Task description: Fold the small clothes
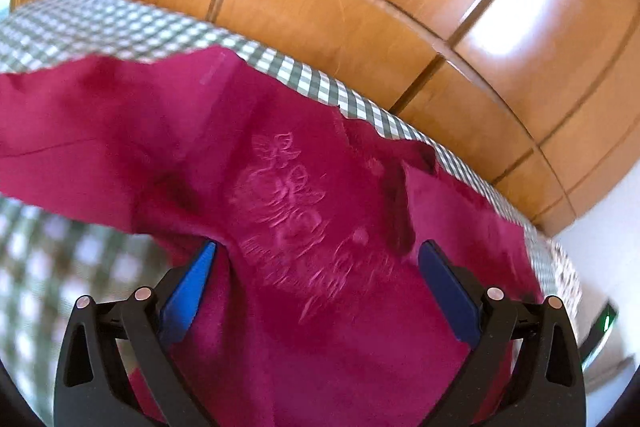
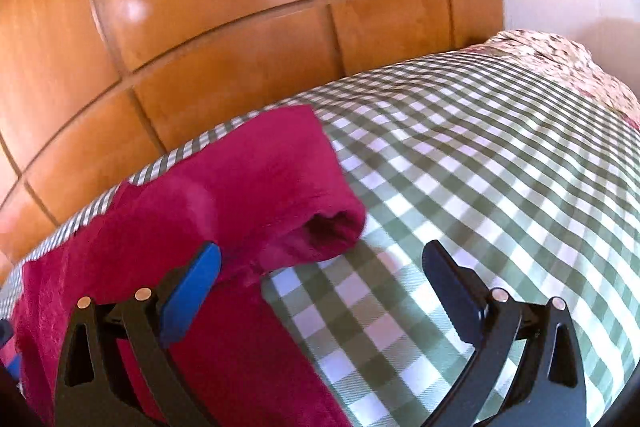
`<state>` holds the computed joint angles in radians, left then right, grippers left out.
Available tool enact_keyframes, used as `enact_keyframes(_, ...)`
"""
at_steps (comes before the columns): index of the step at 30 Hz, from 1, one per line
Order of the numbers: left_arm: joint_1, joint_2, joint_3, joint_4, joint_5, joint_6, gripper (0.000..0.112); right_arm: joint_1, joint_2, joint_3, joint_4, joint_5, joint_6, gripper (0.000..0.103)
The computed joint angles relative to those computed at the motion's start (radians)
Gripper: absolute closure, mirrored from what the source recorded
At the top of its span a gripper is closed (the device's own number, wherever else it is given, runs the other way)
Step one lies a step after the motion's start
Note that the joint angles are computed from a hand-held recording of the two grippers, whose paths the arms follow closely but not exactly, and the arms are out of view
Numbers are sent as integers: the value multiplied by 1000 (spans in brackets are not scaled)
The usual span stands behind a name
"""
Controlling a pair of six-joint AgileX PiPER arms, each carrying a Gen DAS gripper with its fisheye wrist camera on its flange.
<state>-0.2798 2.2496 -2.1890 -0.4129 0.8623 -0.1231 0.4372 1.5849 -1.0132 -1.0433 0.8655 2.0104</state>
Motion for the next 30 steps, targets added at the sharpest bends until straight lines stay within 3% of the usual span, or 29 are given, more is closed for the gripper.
enact_keyframes(2,-32,86,-175,90,88,-126,20,-10,-3,3,20,-12,1,3)
enact_keyframes(4,-84,101,-240,266,123,-237,23,-38,-16,22,43,-59,-15,3)
enact_keyframes(8,-152,-7,8,666,32,-309,24,-50,-27,38,43,-88,-8,3)
enact_keyframes(10,-141,-63,153,759,5,-301,24,-53,-29,41,41,-97,-6,3)
enact_keyframes(13,-56,-141,294,624,-15,-231,24,-62,-29,42,41,-110,-7,2)
enact_keyframes(16,44,-250,447,363,-89,-107,24,-59,-27,39,42,-106,-7,2)
enact_keyframes(20,91,-397,620,210,-234,-52,24,-59,-30,42,39,-109,-3,2)
enact_keyframes(22,106,-431,640,74,-259,20,24,-58,-28,40,39,-108,-3,2)
enact_keyframes(25,58,-430,578,-21,-291,61,24,-59,-29,42,38,-107,-1,2)
enact_keyframes(30,-75,-230,231,12,-176,29,24,-35,-49,60,13,-52,77,2)
